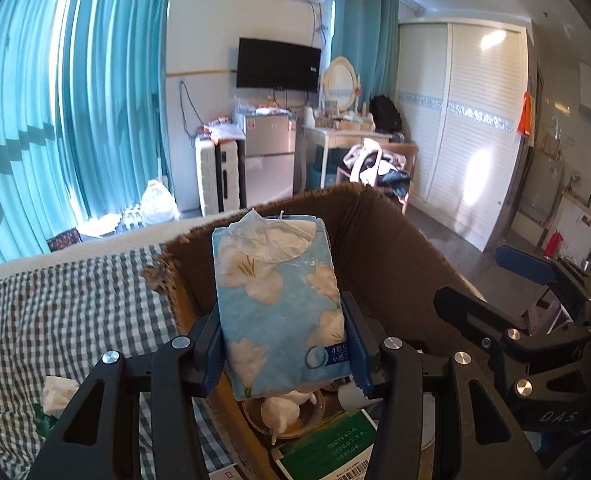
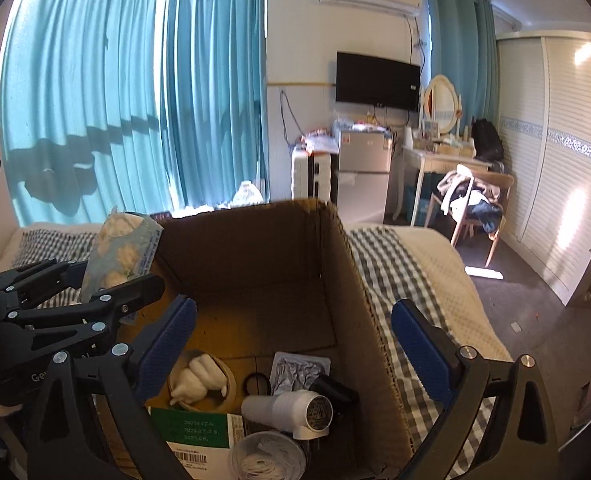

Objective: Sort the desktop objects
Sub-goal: 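Open the left tool dropping the tissue pack while the right releases the hair dryer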

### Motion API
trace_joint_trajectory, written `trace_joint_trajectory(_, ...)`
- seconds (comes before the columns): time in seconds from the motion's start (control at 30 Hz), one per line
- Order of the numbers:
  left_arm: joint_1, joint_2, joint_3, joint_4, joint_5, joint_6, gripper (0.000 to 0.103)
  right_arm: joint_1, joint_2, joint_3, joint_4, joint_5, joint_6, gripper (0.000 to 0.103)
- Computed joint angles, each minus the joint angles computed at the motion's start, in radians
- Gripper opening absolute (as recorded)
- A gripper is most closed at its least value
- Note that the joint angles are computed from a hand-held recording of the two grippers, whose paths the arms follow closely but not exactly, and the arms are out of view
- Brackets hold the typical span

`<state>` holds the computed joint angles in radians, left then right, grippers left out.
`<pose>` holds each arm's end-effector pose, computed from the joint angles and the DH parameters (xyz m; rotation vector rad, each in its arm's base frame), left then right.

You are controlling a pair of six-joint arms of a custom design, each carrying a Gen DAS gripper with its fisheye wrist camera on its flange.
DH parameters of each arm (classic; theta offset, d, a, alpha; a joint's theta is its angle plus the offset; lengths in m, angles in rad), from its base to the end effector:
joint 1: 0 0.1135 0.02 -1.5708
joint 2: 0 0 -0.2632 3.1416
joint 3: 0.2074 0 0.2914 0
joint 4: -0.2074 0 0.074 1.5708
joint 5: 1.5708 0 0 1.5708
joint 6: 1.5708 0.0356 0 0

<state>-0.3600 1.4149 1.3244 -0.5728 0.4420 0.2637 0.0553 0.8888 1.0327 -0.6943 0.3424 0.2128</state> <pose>0.3243 -0.1383 0.3421 0.9046 2.0203 -0.5454 0.2197 0.0002 0.3619 0.3647 2.0602 -0.2011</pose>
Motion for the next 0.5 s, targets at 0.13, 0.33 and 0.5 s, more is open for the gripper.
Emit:
trace_joint_trajectory(0.13, -0.025, 0.082, 0.034, -0.033, -0.03, 0.018, 0.052, -0.043, 0.054, -0.009, -0.015, -0.04, 0.007, 0.098)
trace_joint_trajectory(0.33, -0.049, 0.148, 0.055, -0.052, -0.075, 0.034, 0.062, -0.074, 0.093, -0.02, -0.016, -0.057, 0.011, 0.098)
trace_joint_trajectory(0.5, -0.04, 0.132, 0.043, -0.039, -0.055, 0.008, 0.082, -0.041, 0.064, -0.027, 0.007, -0.001, 0.052, 0.095)
